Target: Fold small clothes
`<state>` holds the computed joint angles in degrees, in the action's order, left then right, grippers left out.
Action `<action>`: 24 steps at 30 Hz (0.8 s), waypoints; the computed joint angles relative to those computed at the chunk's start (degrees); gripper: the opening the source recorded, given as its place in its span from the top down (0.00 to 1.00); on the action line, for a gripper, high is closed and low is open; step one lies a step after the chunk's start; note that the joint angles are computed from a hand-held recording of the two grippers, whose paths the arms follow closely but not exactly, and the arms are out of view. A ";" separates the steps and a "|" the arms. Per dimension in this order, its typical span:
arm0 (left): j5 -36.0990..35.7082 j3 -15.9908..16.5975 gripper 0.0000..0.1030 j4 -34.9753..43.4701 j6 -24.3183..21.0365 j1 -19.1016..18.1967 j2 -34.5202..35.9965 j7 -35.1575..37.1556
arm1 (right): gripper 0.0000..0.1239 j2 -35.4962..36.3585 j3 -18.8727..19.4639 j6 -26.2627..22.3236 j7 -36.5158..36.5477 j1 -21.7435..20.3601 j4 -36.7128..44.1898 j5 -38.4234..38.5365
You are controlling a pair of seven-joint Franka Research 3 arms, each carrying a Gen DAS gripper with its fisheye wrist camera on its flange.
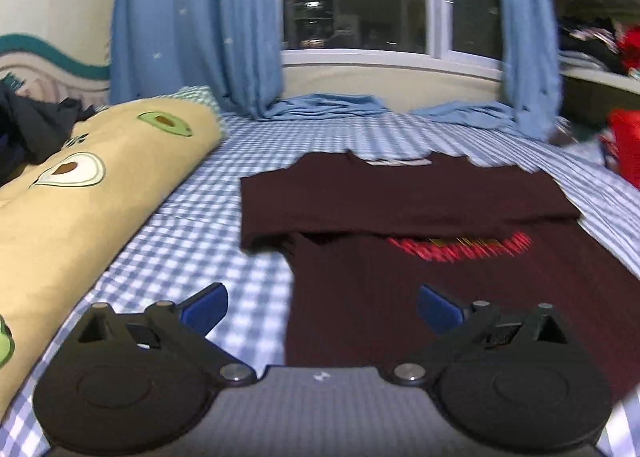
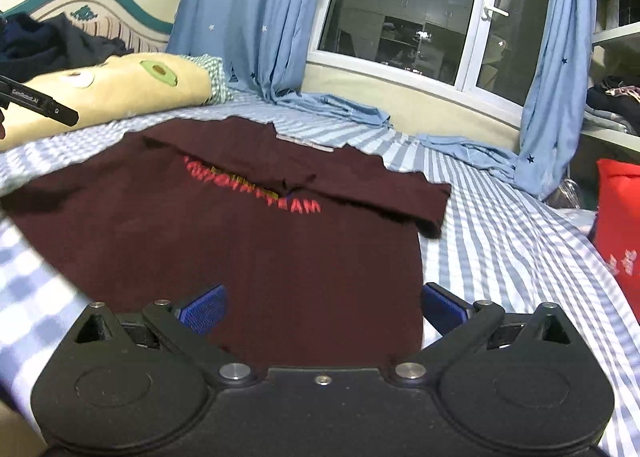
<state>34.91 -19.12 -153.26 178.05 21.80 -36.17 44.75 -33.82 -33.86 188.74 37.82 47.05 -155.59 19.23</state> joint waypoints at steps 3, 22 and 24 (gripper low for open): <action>0.35 1.63 0.01 -4.09 0.61 -3.94 -3.24 2.50 | 0.17 -4.06 4.15 -2.97 -1.12 -6.84 -4.10 -0.35; -2.54 2.83 0.01 -11.48 -0.11 -13.23 -7.58 14.00 | 0.17 5.60 16.43 6.88 -1.10 -20.11 -7.50 -10.57; -2.79 2.66 0.01 -11.71 0.18 -13.91 -7.64 14.90 | 0.17 8.13 19.25 10.12 -0.14 -22.37 -7.13 -11.15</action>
